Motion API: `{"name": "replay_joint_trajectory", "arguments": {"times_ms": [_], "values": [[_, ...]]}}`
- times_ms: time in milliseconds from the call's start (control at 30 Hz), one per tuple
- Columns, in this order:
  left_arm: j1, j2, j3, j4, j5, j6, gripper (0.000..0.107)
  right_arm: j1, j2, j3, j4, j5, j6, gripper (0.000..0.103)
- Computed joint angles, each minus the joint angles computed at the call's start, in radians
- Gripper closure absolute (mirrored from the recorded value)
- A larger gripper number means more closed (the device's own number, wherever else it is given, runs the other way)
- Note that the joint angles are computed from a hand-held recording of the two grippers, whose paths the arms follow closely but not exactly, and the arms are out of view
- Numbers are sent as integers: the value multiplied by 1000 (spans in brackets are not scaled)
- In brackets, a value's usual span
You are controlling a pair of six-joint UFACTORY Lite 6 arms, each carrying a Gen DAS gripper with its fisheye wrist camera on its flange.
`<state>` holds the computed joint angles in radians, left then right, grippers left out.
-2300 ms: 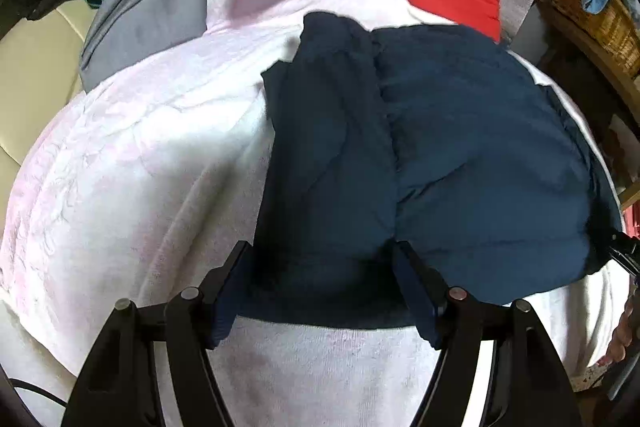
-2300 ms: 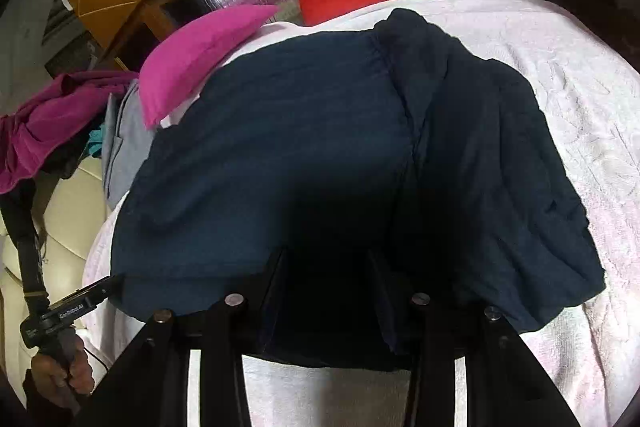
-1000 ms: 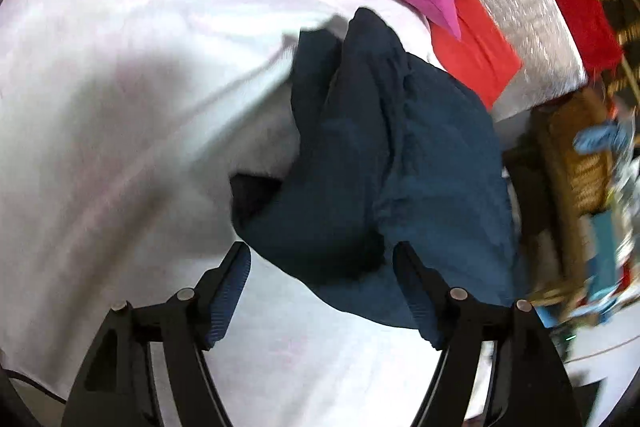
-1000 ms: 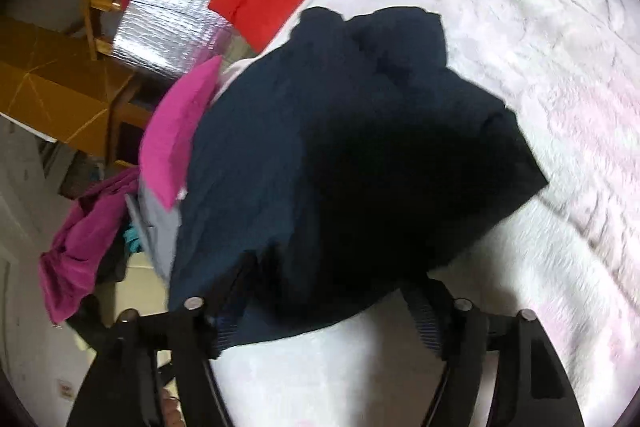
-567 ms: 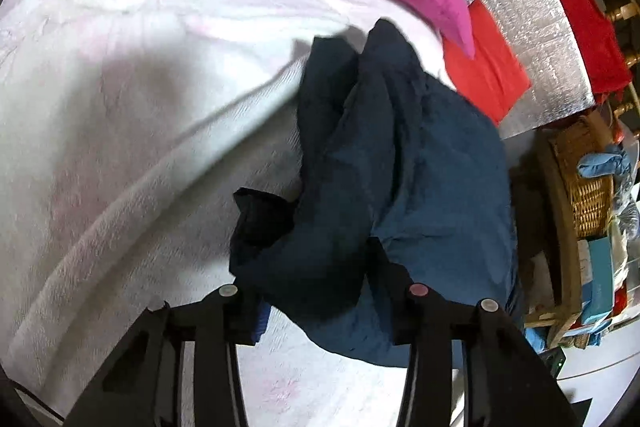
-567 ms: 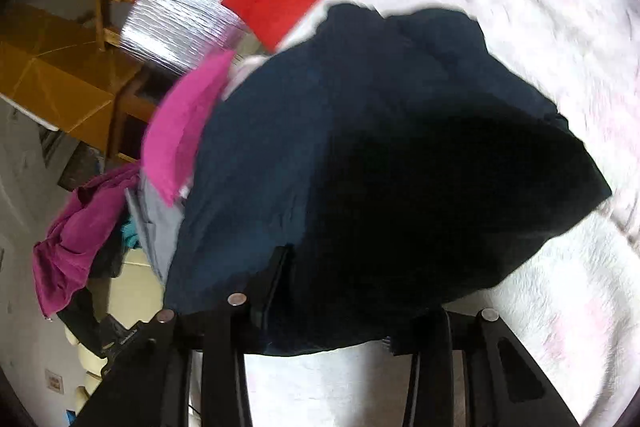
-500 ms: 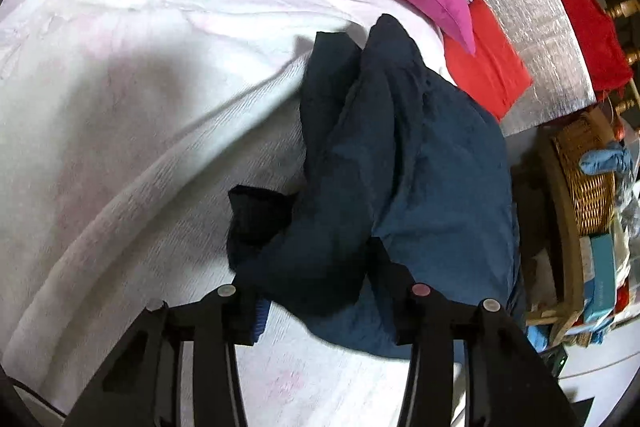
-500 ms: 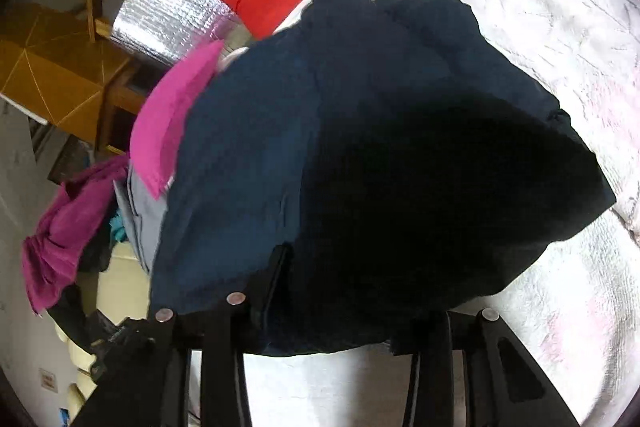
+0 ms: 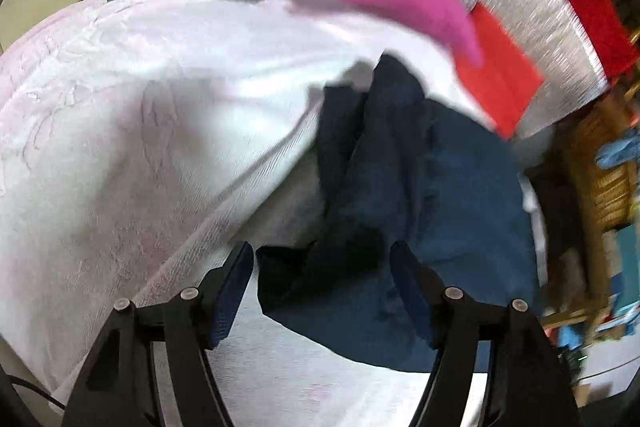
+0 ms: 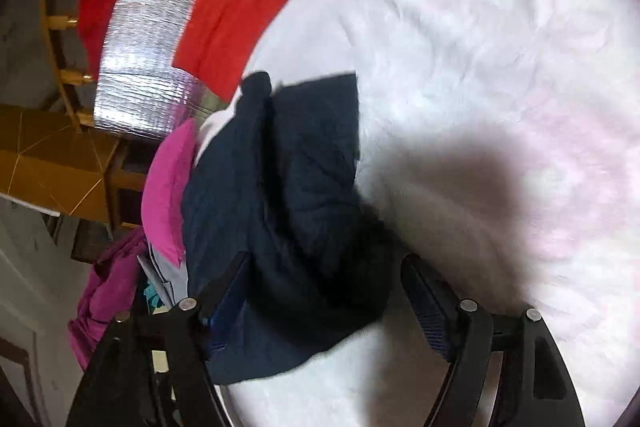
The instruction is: Fold large clothes
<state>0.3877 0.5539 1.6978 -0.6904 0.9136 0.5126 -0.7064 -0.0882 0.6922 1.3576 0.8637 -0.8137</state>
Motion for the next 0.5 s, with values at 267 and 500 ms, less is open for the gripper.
{"name": "replay_joint_trajectory", "arguments": {"times_ms": [267,500], "values": [[-26,0,-83,49,-89,0,40,163,-81,-45,-72,-298,30,58],[-37,-305,-269,169,-127,58,37,138,-350,-55,-449,-224,380,37]]}}
